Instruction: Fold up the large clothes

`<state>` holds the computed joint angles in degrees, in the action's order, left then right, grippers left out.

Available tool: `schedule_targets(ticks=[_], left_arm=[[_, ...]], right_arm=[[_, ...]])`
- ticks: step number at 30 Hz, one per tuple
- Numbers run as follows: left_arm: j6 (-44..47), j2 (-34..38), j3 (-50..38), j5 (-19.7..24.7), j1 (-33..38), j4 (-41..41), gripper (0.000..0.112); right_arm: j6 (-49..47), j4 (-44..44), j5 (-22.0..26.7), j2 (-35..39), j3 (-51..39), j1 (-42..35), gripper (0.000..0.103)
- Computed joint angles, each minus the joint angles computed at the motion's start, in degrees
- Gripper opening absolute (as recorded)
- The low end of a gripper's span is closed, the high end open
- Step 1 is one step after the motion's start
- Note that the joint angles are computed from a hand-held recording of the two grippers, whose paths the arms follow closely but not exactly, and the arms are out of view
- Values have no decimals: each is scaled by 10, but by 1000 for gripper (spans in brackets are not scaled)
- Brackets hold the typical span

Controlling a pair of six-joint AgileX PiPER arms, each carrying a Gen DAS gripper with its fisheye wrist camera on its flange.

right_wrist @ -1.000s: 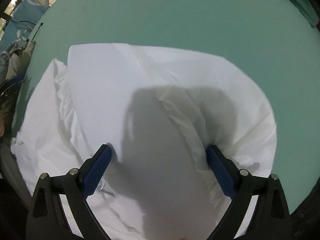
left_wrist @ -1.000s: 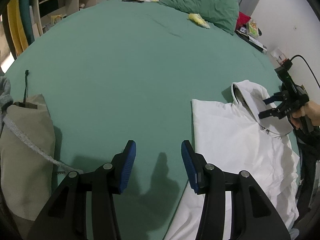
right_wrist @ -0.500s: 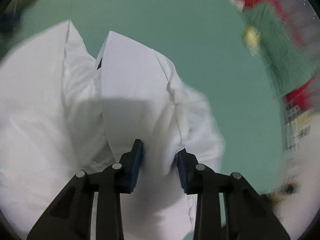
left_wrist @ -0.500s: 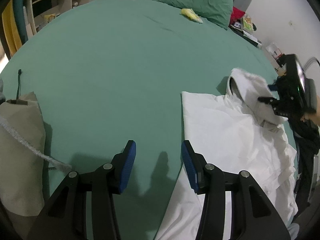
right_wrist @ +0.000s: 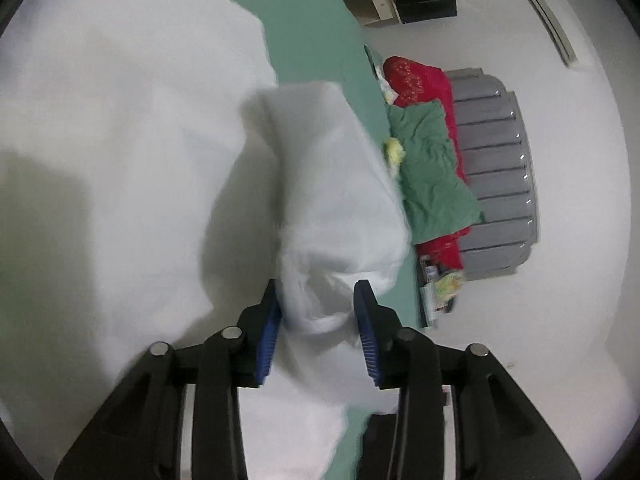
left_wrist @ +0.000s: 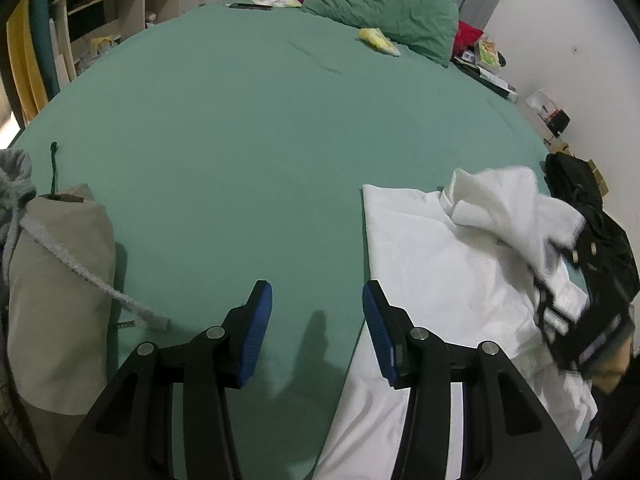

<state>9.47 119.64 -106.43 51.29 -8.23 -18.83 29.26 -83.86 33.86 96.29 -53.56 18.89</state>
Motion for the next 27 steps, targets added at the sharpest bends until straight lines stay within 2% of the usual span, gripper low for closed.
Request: schedule_targets(ticks=[4, 8, 10, 11, 12, 13, 14, 17, 19, 20, 22, 23, 24, 25, 27], left_arm=[[-2, -1, 6, -1, 3, 1, 50], [-3, -6, 12, -5, 1, 4, 50], [1, -7, 11, -5, -1, 2, 50], [1, -9, 14, -7, -3, 3, 50], [3, -11, 17, -9, -3, 2, 50], [4, -11, 18, -9, -5, 2, 50], [7, -12, 18, -8, -6, 1, 50], [9, -5, 12, -2, -10, 5, 50], [7, 3, 2, 4, -13, 9, 50], [6, 7, -3, 7, -14, 11, 50], [5, 14, -13, 13, -14, 12, 50], [6, 17, -18, 17, -13, 11, 50], [6, 18, -21, 19, -13, 10, 50], [5, 20, -24, 21, -12, 9, 50], [7, 20, -28, 25, -12, 3, 50]], right_arm=[[-114, 229, 26, -72, 15, 35, 36], [-234, 458, 37, -143, -16, -2, 36], [-254, 517, 32, -160, -43, -19, 38], [-257, 535, 24, -161, -58, -29, 41], [-261, 563, 13, -157, -84, -46, 54], [-257, 580, 5, -132, -117, -52, 70], [-254, 602, -2, -102, -152, -56, 74], [-318, 719, -10, 3, -283, -96, 75], [-379, 834, -2, 59, -332, -119, 75], [-399, 891, 14, 87, -359, -133, 75], [-422, 1005, 86, 131, -398, -156, 75], [-440, 1063, 118, 150, -396, -168, 75], [-460, 1097, 128, 159, -383, -175, 75], [-470, 1108, 120, 152, -347, -170, 76], [-482, 1088, 56, 109, -266, -149, 77]])
